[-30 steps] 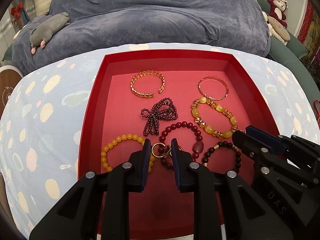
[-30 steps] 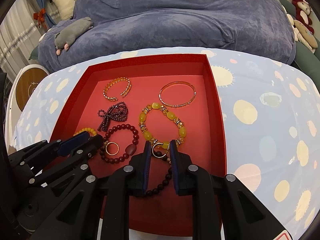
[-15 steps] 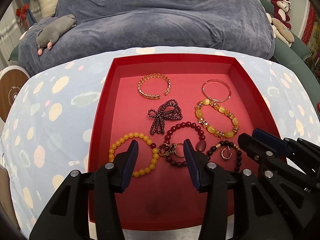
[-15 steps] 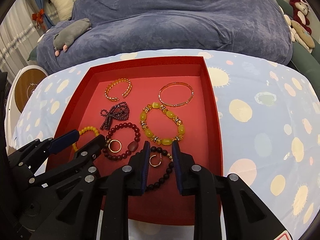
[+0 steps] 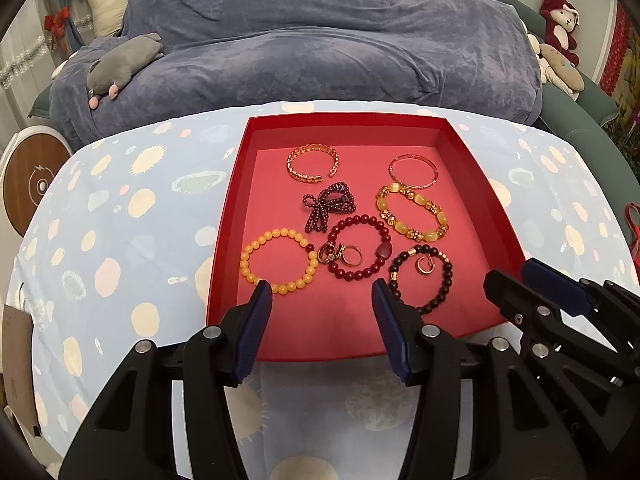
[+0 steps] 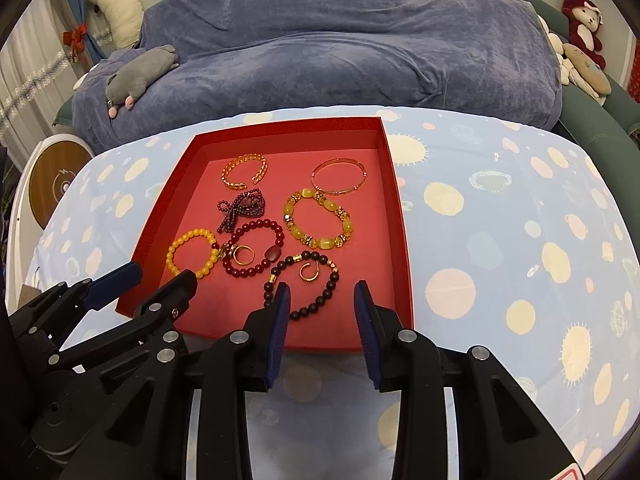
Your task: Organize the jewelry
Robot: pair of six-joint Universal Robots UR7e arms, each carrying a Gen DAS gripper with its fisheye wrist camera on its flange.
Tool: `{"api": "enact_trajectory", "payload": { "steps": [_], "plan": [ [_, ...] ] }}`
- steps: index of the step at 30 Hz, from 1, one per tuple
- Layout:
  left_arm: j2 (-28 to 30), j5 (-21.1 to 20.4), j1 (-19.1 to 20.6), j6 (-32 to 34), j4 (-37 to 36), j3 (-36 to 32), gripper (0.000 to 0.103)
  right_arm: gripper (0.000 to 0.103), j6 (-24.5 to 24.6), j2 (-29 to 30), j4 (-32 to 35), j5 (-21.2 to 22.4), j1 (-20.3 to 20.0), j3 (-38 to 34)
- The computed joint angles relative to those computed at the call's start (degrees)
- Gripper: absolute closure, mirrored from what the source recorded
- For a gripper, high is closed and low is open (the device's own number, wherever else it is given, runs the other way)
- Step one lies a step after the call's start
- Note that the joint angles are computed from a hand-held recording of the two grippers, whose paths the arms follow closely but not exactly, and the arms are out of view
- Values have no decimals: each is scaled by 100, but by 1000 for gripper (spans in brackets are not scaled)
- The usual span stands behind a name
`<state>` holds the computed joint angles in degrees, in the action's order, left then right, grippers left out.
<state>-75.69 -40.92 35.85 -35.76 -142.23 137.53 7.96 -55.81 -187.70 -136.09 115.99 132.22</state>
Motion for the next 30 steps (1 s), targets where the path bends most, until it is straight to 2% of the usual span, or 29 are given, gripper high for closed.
{"api": "enact_trajectory", "payload": {
  "steps": [9,16,20,26,30],
  "plan": [
    [-514,-58,-372,-680,635,291,53,67,550,-85,353,-502,451,264],
    [-771,-75,-573,-1070,1020,422,52,67,1033,-194,572,-534,622,420],
    [-923,-50,-661,-1329,1287,481,46,66,1219,-224,690,-575,710,469],
    [-1092,-19,-778,-1672,1657,551,39,52,1405,-245,719,-765,786,556],
    [-1166,7,-840,-1844,1867,585,35,47,1427,-246,693,-837,817,615]
  ]
}}
